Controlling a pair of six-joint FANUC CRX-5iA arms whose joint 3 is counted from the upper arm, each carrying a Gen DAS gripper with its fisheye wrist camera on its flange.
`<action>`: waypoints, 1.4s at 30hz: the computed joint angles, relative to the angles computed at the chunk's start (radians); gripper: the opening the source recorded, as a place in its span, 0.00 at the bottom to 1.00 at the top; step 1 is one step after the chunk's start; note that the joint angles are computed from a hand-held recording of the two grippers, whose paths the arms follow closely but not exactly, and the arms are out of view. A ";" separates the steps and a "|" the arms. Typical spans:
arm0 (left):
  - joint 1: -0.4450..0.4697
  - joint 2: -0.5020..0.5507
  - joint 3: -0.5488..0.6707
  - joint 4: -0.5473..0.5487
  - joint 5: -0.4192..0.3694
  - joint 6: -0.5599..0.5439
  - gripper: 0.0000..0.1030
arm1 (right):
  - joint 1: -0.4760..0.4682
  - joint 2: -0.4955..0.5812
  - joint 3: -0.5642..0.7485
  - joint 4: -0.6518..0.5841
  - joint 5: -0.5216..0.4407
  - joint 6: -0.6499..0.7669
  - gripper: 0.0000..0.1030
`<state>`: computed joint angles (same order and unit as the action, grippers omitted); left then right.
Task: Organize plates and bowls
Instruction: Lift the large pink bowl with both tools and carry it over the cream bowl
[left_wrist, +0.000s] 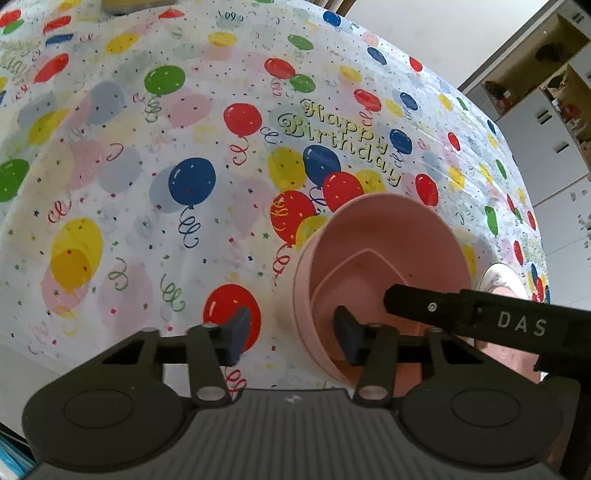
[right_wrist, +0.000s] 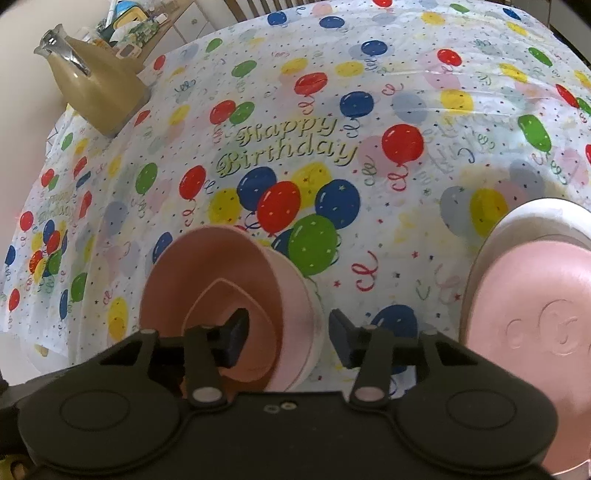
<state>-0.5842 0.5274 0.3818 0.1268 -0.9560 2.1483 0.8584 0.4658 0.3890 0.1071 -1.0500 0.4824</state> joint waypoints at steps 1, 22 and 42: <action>0.001 -0.001 -0.002 0.004 0.004 -0.002 0.42 | 0.001 0.003 0.006 -0.001 -0.004 0.004 0.40; -0.014 0.017 0.069 -0.046 -0.055 0.011 0.25 | 0.044 0.032 0.044 0.100 -0.097 0.030 0.22; -0.070 0.004 0.190 -0.095 -0.110 -0.033 0.25 | 0.079 -0.100 -0.069 0.220 -0.071 -0.060 0.22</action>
